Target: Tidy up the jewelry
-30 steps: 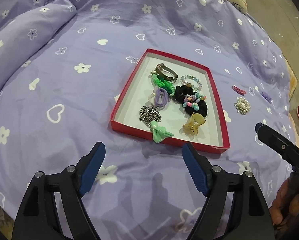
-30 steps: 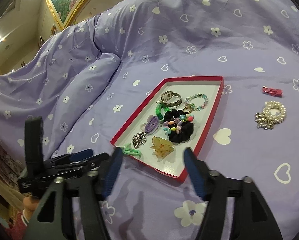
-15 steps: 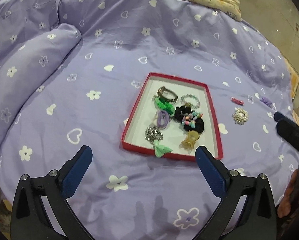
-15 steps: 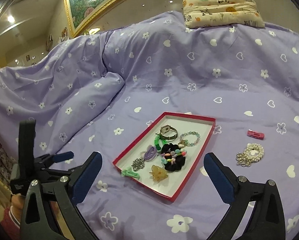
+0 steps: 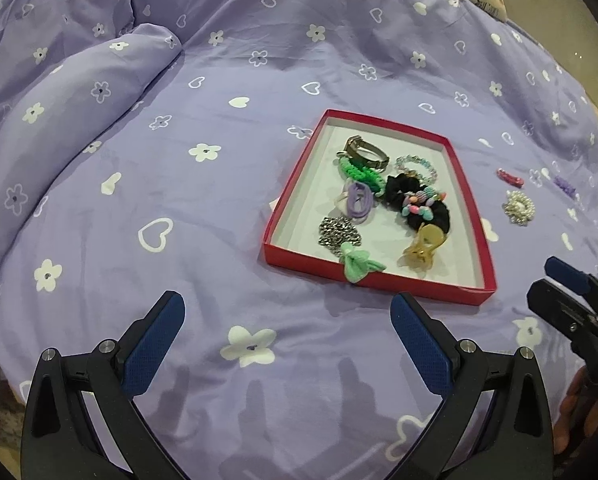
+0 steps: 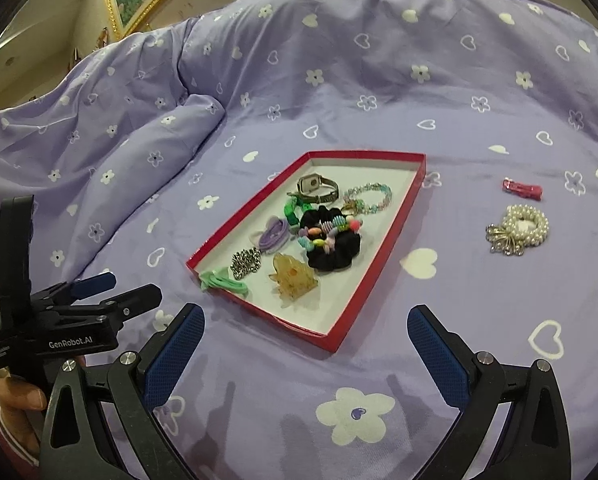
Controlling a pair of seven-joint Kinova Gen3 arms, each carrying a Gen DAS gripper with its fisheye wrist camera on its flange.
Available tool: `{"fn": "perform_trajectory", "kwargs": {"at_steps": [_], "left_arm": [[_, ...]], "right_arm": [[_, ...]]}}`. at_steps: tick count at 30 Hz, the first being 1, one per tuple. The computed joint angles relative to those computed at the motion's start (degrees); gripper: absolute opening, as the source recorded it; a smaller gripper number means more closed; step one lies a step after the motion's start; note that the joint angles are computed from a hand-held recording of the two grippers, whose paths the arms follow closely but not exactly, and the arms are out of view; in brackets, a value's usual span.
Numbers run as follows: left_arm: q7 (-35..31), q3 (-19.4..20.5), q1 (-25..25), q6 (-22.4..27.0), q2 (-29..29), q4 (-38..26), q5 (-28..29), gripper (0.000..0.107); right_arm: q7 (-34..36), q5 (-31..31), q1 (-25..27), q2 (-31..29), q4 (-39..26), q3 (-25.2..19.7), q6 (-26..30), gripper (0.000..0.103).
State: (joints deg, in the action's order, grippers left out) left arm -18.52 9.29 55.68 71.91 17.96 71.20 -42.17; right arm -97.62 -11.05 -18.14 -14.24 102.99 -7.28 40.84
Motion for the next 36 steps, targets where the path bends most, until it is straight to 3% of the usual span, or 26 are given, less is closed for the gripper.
{"fn": "perform_trajectory", "kwargs": {"at_steps": [36], "left_arm": [[0.7,-0.6,1.8,1.6,1.2,-0.4,-2.3,0.103]], "right_arm": [[-0.3,0.4,-0.8,0.1,0.4,-0.6,-0.8,0.103]]}}
